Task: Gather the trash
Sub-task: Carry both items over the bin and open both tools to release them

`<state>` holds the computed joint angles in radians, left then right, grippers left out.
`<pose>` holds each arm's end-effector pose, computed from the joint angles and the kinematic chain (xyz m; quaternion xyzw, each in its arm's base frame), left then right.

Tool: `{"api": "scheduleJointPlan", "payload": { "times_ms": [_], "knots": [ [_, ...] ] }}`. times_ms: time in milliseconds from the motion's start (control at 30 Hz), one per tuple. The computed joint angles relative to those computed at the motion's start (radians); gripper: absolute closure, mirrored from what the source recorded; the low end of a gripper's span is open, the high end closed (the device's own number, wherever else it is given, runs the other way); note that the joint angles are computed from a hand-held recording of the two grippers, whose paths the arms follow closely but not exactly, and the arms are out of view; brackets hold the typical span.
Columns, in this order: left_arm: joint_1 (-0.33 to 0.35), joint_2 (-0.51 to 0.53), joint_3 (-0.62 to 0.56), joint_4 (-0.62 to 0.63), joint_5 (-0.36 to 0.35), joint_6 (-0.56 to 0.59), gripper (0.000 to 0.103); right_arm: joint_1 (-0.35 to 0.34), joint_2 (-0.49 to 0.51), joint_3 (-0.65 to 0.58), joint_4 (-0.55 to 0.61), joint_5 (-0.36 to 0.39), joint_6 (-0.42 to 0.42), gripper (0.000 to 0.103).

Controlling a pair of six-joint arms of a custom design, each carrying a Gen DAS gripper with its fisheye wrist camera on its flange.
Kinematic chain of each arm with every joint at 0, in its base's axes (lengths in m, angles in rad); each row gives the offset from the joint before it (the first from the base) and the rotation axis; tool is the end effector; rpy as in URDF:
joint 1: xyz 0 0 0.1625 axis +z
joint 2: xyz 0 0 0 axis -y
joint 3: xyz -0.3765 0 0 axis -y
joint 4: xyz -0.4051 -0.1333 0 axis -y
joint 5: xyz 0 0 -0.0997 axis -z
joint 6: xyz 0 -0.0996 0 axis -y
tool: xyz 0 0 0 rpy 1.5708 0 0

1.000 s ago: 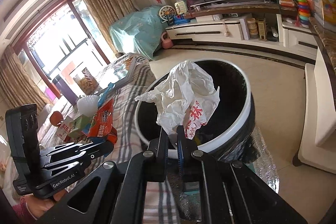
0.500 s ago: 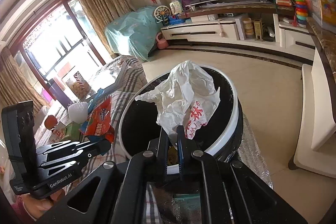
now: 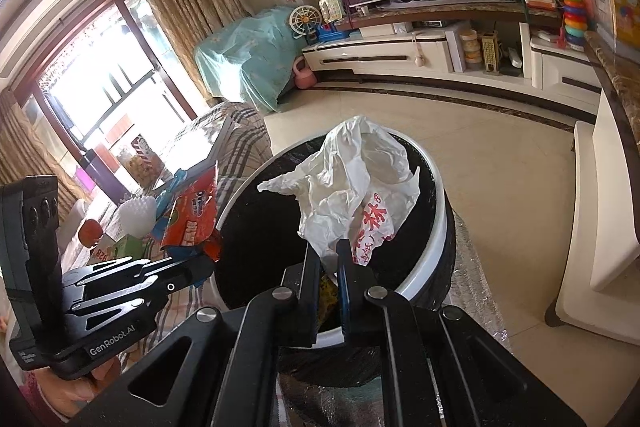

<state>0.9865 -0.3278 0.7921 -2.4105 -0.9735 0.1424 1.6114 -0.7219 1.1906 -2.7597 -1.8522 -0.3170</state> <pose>-0.3063 -0.8064 0.0623 0.2824 0.8972 -0.2374 0.2429 0.1373 -0.7771 0.2221 0.1162 -0.9206 0.3275 0.1781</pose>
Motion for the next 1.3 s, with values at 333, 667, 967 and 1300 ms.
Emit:
{"api": "scheduleJointPlan", "payload": {
  "times_ms": [333, 667, 967, 1300],
  "knots": [
    [0.007, 0.049, -0.09, 0.071, 0.006, -0.01, 0.096, -0.003, 0.028, -0.055, 0.04, -0.009, -0.004, 0.096],
    [0.02, 0.099, -0.198, 0.17, 0.003, -0.068, 0.066, -0.009, 0.037, -0.089, 0.08, -0.003, 0.035, 0.069],
    [0.011, -0.033, 0.03, 0.01, -0.012, -0.059, 0.055, -0.002, -0.02, 0.017, -0.026, 0.009, 0.046, 0.035],
    [0.01, -0.259, 0.381, -0.208, -0.018, -0.091, 0.049, 0.03, -0.072, 0.162, -0.168, 0.014, 0.058, 0.014]
  ]
}}
